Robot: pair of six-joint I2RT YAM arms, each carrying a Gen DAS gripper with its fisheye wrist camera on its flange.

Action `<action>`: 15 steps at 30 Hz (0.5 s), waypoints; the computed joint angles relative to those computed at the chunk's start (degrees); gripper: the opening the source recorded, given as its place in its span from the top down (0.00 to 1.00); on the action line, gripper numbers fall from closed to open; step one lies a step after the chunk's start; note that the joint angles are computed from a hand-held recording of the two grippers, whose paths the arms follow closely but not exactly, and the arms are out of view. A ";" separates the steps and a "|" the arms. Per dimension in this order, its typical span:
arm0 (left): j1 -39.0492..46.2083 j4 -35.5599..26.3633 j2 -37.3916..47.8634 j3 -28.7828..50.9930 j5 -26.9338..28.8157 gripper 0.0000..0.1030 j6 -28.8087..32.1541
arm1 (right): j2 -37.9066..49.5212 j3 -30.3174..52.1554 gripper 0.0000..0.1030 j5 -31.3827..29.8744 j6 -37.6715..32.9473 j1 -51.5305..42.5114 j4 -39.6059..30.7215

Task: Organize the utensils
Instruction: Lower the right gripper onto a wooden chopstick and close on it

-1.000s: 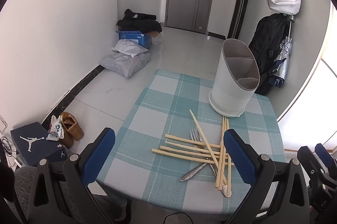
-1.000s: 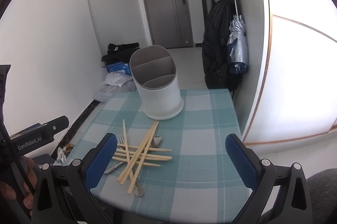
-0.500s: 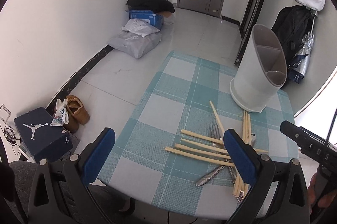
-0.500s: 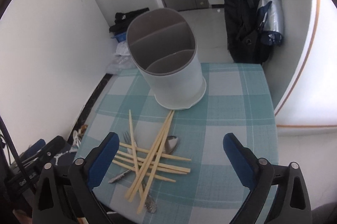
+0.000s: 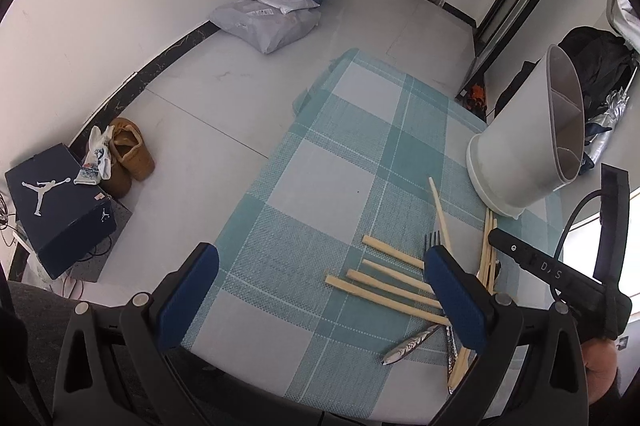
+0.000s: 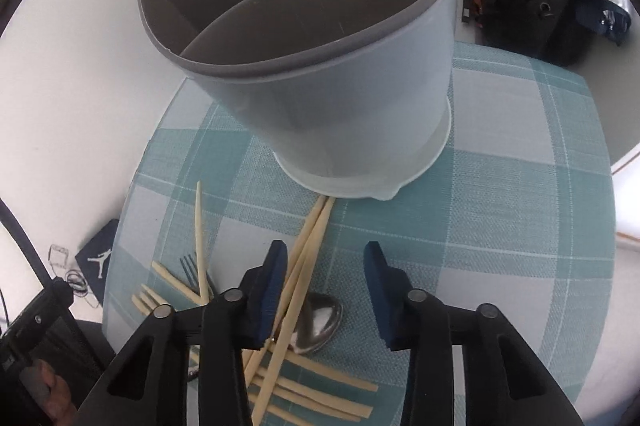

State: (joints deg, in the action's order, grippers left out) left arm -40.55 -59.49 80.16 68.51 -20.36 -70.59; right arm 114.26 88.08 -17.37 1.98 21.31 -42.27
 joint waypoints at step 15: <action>1.27 11.81 -2.38 -5.77 3.83 0.02 11.26 | -2.94 -4.95 0.96 -7.92 3.76 -3.74 4.34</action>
